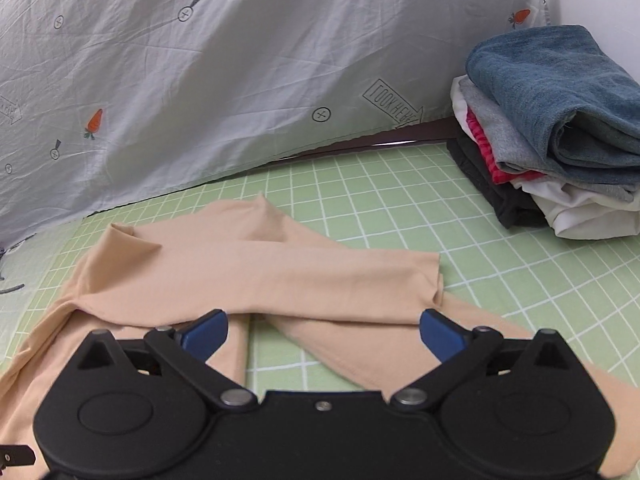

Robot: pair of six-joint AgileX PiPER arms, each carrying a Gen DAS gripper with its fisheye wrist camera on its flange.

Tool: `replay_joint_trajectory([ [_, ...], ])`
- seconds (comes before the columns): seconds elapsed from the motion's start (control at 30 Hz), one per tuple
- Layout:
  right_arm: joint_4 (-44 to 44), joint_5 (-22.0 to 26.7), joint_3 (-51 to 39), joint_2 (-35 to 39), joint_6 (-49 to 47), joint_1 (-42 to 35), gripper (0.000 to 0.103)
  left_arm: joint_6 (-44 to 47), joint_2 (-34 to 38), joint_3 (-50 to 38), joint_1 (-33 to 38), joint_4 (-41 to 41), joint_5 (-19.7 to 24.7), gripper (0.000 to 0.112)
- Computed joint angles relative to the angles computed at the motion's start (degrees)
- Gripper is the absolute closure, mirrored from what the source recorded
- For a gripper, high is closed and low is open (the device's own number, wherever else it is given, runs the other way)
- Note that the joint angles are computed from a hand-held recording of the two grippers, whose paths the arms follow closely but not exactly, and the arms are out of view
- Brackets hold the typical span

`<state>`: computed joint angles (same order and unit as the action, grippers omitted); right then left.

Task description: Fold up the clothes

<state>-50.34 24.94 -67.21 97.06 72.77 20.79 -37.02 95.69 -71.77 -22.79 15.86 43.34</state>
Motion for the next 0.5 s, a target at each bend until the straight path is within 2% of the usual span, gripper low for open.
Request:
replay_joint_trajectory([
  [0.1,-2.0,5.2,-0.7,0.0,6.8,6.5,0.0,6.0,-4.5,3.3,4.2,-3.1,-2.6,0.01],
  [0.23,-4.1,12.3,-3.8,2.3,14.8,15.5,0.0,20.7,-8.3,6.5,13.0,-11.9,-4.2,0.01],
  [0.4,-2.7,20.1,-13.3,9.7,20.3,25.0,0.0,42.4,-10.2,8.6,26.1,-26.2,-2.8,0.01],
  [0.5,-1.0,24.3,-21.4,15.5,20.8,29.7,0.0,54.5,-9.8,8.1,33.1,-31.6,-0.9,0.01],
])
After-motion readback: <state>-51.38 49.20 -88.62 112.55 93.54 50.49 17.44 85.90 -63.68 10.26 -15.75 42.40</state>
